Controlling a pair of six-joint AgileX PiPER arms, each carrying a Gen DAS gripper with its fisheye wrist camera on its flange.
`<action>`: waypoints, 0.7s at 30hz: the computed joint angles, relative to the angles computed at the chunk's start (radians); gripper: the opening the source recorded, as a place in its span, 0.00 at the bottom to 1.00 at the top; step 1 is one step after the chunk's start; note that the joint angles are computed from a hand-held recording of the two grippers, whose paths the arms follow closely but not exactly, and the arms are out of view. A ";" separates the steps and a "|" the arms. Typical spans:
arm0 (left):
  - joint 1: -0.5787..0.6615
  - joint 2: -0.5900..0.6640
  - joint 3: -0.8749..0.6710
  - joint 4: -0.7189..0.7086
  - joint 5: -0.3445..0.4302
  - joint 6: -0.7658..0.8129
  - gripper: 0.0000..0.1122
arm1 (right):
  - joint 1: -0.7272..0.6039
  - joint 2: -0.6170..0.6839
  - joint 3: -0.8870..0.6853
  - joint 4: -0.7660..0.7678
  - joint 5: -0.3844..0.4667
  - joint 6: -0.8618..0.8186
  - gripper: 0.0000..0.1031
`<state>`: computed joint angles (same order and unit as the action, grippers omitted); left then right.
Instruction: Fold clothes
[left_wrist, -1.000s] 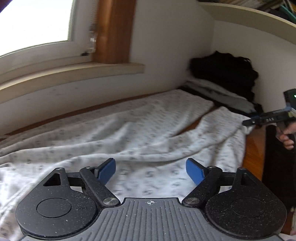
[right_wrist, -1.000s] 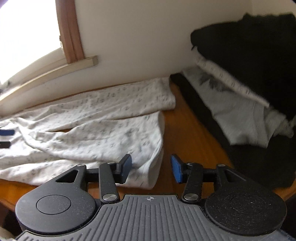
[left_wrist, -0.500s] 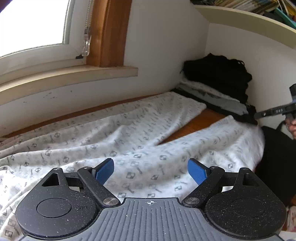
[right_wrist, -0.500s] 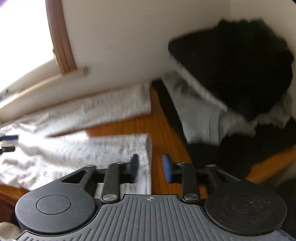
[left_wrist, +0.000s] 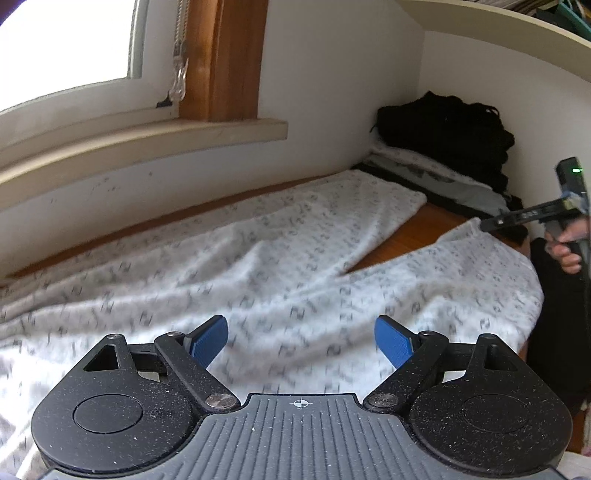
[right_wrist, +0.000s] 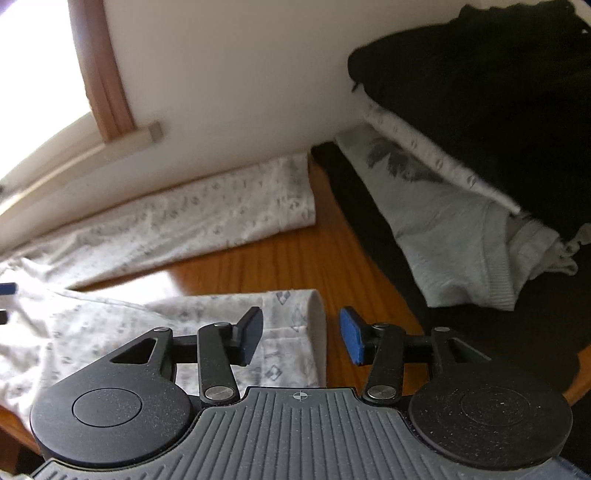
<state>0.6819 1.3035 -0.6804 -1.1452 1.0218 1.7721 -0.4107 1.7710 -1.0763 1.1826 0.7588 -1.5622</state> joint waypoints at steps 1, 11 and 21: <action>0.015 0.001 0.006 0.004 0.010 0.012 0.79 | 0.005 0.005 0.003 0.009 -0.011 -0.012 0.46; 0.101 0.057 0.004 0.019 0.101 0.055 0.79 | 0.039 -0.020 0.008 0.163 -0.077 -0.102 0.05; 0.089 0.044 0.013 0.026 0.087 0.042 0.80 | 0.174 -0.020 -0.014 0.154 -0.283 -0.040 0.12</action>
<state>0.7711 1.3478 -0.6679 -1.1191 1.1087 1.8138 -0.2369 1.7512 -1.0907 1.3368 0.4753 -1.6020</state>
